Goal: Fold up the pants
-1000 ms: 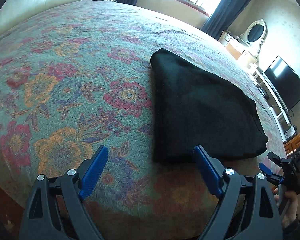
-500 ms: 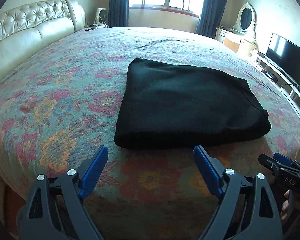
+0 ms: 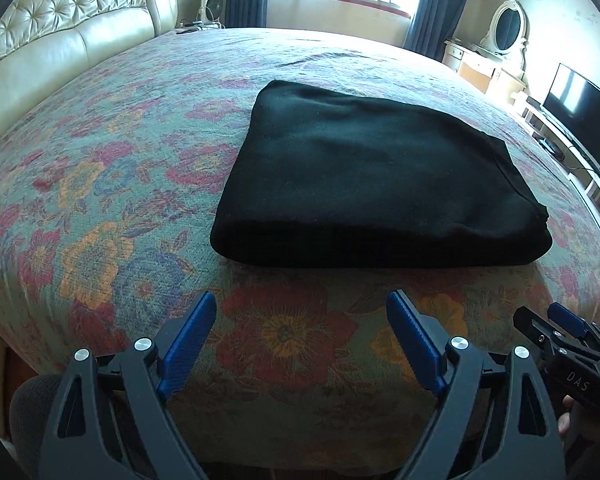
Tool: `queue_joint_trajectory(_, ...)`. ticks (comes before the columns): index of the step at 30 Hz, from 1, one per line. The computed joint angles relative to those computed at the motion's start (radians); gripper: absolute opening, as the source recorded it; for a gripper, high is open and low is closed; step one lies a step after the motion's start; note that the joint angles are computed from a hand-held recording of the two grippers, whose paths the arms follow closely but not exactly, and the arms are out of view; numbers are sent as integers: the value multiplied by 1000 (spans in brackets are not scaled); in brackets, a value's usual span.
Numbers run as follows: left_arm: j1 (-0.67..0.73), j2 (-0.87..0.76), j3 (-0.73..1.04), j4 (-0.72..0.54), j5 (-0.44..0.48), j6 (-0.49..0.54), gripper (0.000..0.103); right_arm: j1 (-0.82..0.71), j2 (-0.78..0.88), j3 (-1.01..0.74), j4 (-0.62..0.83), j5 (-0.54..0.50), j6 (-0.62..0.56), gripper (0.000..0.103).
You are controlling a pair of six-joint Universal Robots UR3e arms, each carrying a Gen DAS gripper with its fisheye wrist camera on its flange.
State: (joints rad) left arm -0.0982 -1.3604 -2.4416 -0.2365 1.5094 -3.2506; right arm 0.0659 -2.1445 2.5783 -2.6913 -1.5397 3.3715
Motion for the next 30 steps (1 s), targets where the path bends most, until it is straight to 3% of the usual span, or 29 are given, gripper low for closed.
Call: queue_joint_trajectory(30,-36,-48,10,53,15,-4,87,26,45,1,-44,-9,21,90)
